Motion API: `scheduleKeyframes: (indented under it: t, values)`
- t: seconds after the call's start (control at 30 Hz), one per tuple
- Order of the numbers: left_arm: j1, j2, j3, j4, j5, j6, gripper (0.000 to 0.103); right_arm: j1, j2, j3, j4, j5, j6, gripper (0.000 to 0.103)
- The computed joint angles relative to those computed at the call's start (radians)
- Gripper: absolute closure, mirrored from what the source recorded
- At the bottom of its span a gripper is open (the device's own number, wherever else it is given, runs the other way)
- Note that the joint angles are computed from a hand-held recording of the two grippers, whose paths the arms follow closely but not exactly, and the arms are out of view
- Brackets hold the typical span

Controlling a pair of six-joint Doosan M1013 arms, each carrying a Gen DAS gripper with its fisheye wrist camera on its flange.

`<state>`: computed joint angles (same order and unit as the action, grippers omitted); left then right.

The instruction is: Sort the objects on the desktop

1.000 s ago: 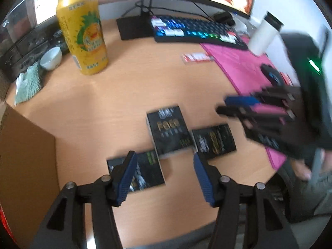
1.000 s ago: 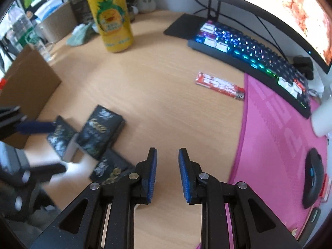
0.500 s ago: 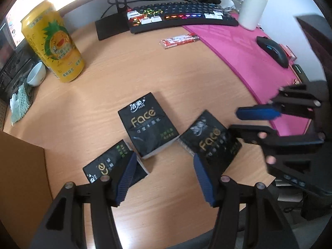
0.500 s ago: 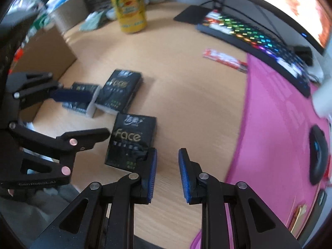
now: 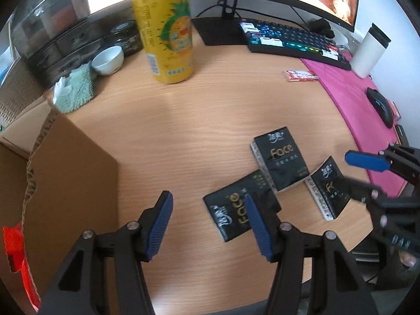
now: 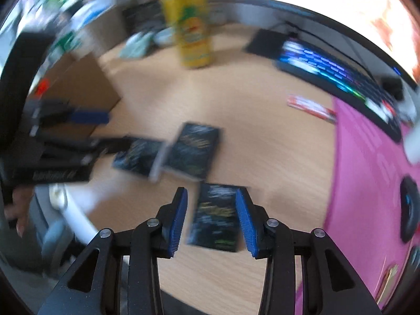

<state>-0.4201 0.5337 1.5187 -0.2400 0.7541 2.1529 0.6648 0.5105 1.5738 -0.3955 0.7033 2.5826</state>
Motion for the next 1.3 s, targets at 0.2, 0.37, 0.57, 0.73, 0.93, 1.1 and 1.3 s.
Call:
scheduleKeyframes:
  t: [0.2,0.37,0.57,0.73,0.93,1.1,1.3]
  values:
    - [0.004,0.024,-0.037,-0.008,-0.013,-0.013,0.040,0.011,0.060,-0.080,0.144,0.002,-0.213,0.063]
    - [-0.008,0.034,-0.032,0.094,-0.062,-0.102,0.040,0.014,0.098,-0.123,0.105,0.070,-0.180,0.063]
    - [-0.012,0.030,-0.007,0.146,-0.059,-0.122,0.040,-0.018,0.098,-0.115,0.105,0.049,-0.133,0.063]
    - [0.008,0.017,0.001,0.066,-0.003,-0.044,0.040,-0.026,0.059,-0.079,0.084,0.014,-0.104,0.063]
    - [0.017,-0.015,0.018,-0.064,-0.003,0.035,0.040,-0.033,-0.022,0.015,0.008,0.006,0.063,0.063]
    - [-0.008,-0.020,0.032,-0.063,0.010,0.054,0.040,-0.046,-0.023,0.063,0.108,-0.043,0.071,0.063]
    - [-0.016,-0.017,0.039,-0.050,0.017,0.030,0.040,-0.053,-0.029,0.102,0.100,-0.139,0.166,0.057]
